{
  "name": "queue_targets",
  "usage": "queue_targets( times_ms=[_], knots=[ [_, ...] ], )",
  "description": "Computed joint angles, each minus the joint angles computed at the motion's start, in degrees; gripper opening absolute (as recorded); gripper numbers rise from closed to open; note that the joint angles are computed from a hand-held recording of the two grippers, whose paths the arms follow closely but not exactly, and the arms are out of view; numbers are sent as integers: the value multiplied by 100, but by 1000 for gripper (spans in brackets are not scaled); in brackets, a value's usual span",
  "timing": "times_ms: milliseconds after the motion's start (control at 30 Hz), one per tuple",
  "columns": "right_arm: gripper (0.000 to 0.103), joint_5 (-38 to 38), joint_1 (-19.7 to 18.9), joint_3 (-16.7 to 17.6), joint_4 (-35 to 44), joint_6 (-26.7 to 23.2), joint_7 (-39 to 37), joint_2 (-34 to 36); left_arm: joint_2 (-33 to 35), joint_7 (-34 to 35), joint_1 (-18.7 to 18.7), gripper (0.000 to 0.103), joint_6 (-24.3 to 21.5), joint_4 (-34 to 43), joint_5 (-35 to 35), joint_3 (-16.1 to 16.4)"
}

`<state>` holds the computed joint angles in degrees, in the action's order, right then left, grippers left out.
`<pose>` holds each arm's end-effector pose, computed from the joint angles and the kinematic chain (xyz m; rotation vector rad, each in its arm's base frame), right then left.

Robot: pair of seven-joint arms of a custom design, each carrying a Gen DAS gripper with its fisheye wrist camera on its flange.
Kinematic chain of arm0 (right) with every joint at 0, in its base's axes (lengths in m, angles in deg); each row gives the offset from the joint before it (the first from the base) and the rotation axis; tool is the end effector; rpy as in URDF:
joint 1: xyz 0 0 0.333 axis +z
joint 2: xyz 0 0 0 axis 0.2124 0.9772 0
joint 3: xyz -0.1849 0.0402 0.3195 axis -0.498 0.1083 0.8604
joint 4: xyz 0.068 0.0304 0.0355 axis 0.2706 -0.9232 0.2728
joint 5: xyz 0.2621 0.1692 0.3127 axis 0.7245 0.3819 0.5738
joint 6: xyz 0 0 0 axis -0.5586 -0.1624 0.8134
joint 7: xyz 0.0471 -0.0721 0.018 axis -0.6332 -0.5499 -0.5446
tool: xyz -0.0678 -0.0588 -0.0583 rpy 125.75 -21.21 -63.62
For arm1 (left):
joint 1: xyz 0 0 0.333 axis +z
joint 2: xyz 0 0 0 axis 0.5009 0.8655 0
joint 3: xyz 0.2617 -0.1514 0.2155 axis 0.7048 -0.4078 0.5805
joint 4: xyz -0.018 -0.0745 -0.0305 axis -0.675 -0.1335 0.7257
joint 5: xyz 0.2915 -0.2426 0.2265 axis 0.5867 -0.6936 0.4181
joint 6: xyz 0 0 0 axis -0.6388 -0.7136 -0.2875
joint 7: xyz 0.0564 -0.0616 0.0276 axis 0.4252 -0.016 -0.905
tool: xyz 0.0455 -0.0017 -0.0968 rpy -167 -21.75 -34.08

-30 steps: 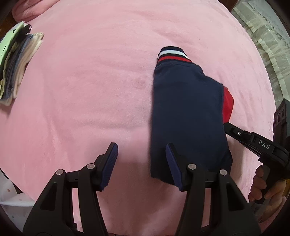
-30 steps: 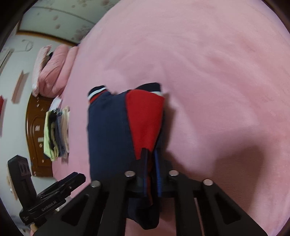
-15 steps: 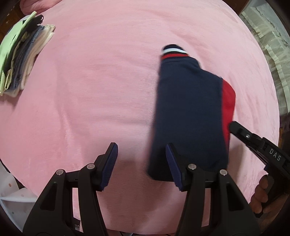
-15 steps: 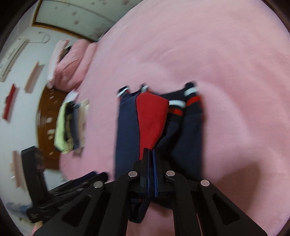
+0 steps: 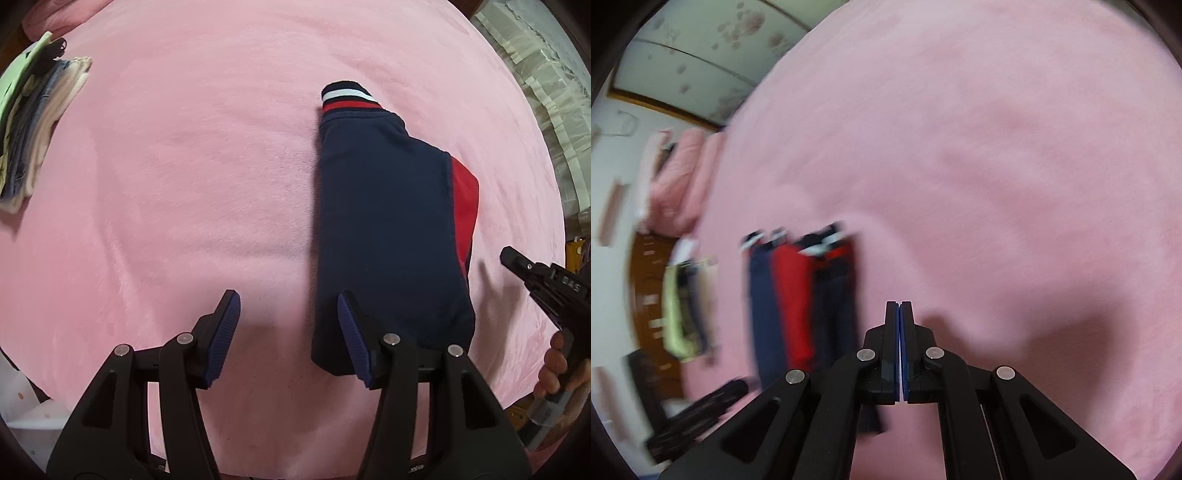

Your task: Fold large clothes

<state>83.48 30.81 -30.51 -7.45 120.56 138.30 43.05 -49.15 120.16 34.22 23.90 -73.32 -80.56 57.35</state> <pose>0.6874 0.2552 0.6408 -1.0421 2.3586 0.0762 0.6604 -0.0265 0.6183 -1.8593 2.4884 -0.3408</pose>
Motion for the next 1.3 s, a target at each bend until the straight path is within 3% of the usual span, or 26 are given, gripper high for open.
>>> queue_targets(
  times_ms=[67,133,233,300,600,700,867,1000,1133,1300],
  knots=[
    [5,506,-81,126,65,217,-357,109,44,31,2,52,2,42,-17,-7],
    [23,870,-102,227,241,339,-670,296,62,81,0,52,-8,87,-13,-17],
    [29,1146,-52,266,494,439,-859,557,68,139,-1,52,-23,115,9,-24],
    [37,1092,29,232,825,221,-816,802,89,146,-3,52,-39,136,35,-25],
    [42,449,272,-43,2251,-948,-511,1646,137,51,18,52,-53,174,48,-25],
    [61,165,329,-145,2283,-1099,-361,1604,152,81,28,52,-89,170,20,-28],
    [58,383,245,12,2254,-894,-651,1645,172,-108,4,52,-39,139,123,-30],
    [10,-503,658,-293,2586,-867,-568,1792,176,-207,-11,52,11,141,202,-37],
    [8,-1319,978,-566,2255,-236,-97,1511,155,-79,19,52,-21,182,9,-52],
    [9,-1510,884,-526,2175,-1062,326,1375,171,142,-11,52,-66,218,-122,-86]
  ],
)
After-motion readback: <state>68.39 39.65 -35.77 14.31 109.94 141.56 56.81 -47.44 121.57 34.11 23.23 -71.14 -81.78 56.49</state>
